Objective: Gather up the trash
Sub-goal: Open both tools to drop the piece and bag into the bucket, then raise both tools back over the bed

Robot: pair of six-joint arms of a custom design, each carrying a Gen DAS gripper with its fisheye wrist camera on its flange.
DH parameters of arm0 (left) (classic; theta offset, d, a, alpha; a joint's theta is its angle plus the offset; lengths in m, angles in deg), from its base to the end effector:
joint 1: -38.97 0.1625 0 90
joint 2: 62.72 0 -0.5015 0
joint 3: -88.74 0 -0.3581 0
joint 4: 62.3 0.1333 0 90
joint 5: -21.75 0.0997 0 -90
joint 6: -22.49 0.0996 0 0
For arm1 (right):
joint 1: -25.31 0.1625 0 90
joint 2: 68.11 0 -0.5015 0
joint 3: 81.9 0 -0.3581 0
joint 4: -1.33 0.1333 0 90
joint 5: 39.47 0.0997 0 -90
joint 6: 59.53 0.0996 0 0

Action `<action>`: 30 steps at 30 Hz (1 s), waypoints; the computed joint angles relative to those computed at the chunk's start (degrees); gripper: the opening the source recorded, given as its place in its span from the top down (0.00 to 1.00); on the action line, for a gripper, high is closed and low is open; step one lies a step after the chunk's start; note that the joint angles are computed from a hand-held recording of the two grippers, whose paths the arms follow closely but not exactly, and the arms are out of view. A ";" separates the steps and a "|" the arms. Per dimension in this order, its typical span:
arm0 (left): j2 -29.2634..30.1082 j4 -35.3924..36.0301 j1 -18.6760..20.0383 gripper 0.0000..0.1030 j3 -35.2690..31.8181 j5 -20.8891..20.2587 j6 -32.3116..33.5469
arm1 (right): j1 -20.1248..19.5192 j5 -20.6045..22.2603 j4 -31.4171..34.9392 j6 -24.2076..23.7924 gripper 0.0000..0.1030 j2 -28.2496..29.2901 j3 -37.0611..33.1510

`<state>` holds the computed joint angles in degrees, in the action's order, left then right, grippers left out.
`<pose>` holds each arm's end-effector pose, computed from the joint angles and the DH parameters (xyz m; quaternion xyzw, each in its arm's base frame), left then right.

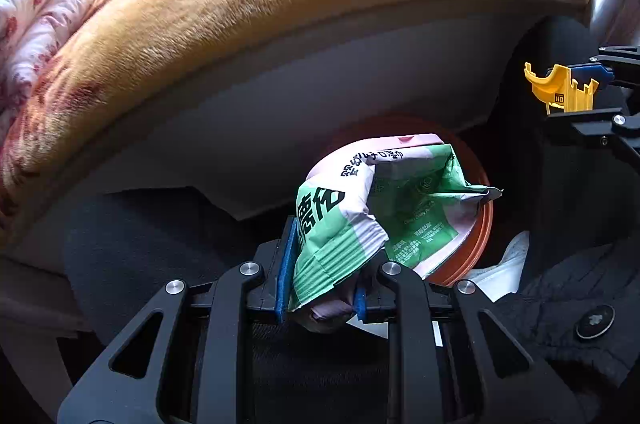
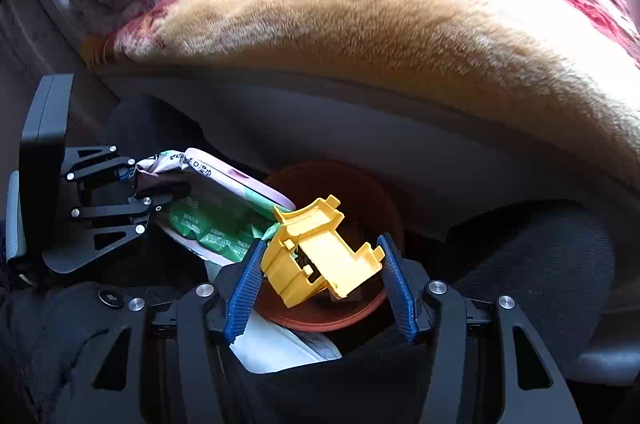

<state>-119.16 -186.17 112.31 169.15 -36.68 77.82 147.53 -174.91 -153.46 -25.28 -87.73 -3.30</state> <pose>-0.0280 -0.7403 0.3685 0.5445 0.7894 0.0114 0.2832 0.4596 -0.6124 -0.0354 -0.0359 -0.9207 0.2505 0.2970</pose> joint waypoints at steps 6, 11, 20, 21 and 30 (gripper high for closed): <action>1.93 4.71 0.13 0.75 -2.04 2.24 -1.33 | -2.10 3.74 2.80 -0.54 0.40 0.23 -0.45; 2.76 1.14 -0.08 0.34 -1.08 4.11 0.79 | -3.44 3.98 6.65 0.23 0.21 0.39 -1.25; 2.82 7.44 -0.04 0.33 -7.32 -1.13 -1.22 | -1.67 0.38 2.79 -1.65 0.23 -3.26 1.91; 2.91 8.31 -0.20 0.33 -8.56 -1.95 -1.47 | -1.45 -0.18 1.94 -2.37 0.23 -3.76 2.39; 6.99 12.85 -1.89 0.23 -23.44 -10.43 -7.49 | -1.26 -4.11 -3.93 -9.87 0.23 -4.92 -0.41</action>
